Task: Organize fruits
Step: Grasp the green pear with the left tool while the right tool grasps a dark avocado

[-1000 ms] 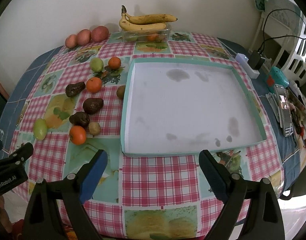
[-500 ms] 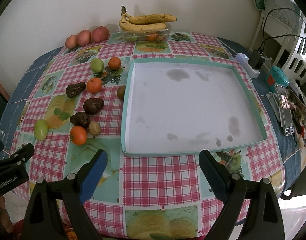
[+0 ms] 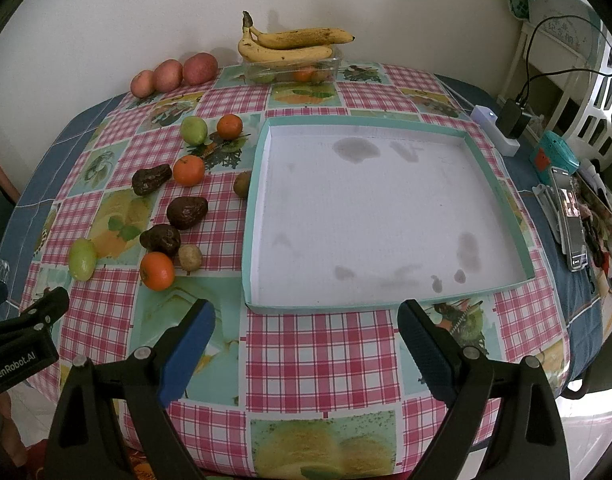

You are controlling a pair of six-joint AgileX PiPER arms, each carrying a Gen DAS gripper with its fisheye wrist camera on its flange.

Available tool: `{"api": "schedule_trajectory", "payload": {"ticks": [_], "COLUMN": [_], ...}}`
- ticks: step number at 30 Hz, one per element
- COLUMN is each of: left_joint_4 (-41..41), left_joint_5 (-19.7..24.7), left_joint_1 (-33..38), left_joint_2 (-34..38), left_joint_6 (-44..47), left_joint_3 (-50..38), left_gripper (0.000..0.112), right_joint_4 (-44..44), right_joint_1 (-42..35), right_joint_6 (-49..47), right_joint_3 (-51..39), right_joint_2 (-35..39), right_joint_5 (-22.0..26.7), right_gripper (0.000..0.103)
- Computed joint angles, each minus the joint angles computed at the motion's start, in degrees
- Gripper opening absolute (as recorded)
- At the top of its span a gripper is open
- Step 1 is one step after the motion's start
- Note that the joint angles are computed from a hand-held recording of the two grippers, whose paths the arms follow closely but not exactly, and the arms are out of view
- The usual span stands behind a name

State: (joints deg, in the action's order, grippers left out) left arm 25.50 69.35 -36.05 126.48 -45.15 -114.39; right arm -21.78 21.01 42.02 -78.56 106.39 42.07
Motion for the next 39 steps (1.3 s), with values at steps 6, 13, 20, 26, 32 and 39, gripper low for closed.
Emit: {"api": "schedule_trajectory", "payload": {"ticks": [6,13,20,26,32,39], "left_joint_4": [0.0,-1.6,-7.2,-4.8,-9.1,-11.6], "left_joint_5": [0.2,-1.9,-11.2,-17.6,-9.3,0.2], "left_joint_1": [0.0,0.8,7.5,11.7,13.0,15.6], "left_joint_2": [0.1,-1.1,-3.4,-2.3,6.4,16.3], "left_joint_6": [0.0,0.2,-2.3,-8.7,-0.8,2.4], "left_joint_3": [-0.3,2.1,3.3,1.1,-13.9,-32.0], "left_gripper": [0.103,0.103,0.103,0.103,0.103,0.102], "right_joint_4": [0.0,0.8,11.6,19.4,25.0,29.8], "right_joint_1": [0.0,0.1,-3.2,-4.4,-5.6,-7.4], "right_joint_6": [-0.1,-0.7,-9.5,-16.9,-20.9,-22.9], "right_joint_3": [0.0,-0.6,-4.2,-17.4,-32.6,-50.8], "right_joint_2": [0.0,0.6,1.6,9.4,19.0,30.4], "right_joint_5": [0.0,0.2,-3.8,-1.1,5.7,15.6], "right_gripper": [0.093,0.093,0.093,0.092,0.080,0.067]}}
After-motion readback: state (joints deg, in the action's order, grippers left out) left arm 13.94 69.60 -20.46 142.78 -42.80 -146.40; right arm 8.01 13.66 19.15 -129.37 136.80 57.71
